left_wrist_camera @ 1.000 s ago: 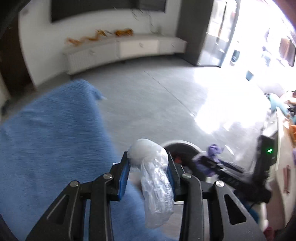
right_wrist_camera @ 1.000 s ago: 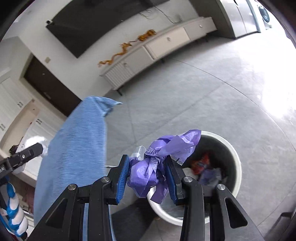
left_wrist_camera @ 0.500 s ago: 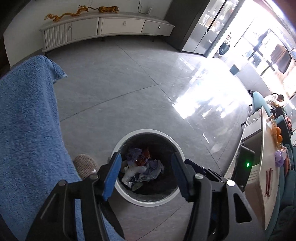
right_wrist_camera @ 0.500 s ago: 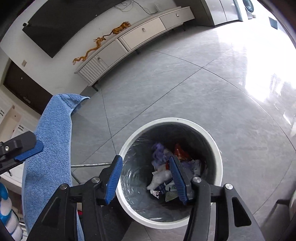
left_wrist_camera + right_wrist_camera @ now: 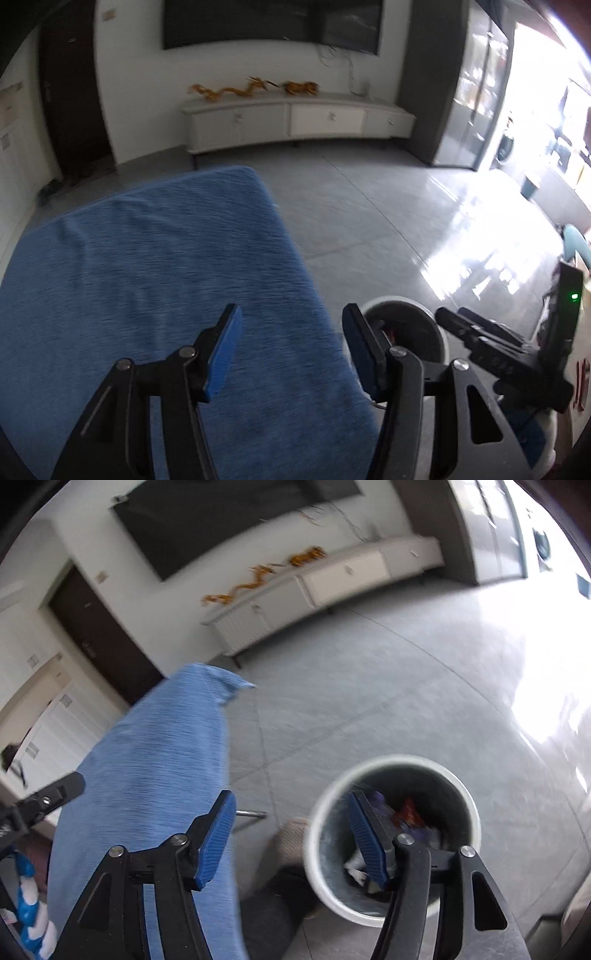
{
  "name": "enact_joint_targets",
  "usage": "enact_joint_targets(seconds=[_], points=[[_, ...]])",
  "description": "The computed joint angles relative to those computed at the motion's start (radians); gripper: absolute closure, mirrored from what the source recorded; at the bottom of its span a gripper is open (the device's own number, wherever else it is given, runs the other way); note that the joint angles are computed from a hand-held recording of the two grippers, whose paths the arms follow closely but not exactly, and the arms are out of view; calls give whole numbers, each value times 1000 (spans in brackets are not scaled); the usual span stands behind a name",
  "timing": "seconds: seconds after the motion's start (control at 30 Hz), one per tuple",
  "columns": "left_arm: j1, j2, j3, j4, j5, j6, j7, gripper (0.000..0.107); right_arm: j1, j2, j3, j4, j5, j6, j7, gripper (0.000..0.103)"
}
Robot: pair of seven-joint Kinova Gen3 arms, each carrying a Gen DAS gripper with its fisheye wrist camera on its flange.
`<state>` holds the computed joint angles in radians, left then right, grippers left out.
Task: Collect trash
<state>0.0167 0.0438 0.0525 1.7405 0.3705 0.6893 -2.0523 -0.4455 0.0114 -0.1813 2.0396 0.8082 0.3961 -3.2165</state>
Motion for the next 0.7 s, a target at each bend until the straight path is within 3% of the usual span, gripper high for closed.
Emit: enact_joint_targets(seconds=[0.3,0.4,0.53,0.7], points=[[-128,-167,-172,106,65,-64,-115,47,-175,60,-80,-251,130,197,62,28],[-156,-212,-241,141,91,-97,-177,47,-256,110,-79,-345,152,278,112,25],[-170,-260,-330,184,142,-154,-285,47,-371,181,-61,-466,199,397,149,13],[-159,-297,-430,214,200,-210,-353,35,-498,269,-14,-596,240,527,196,9]])
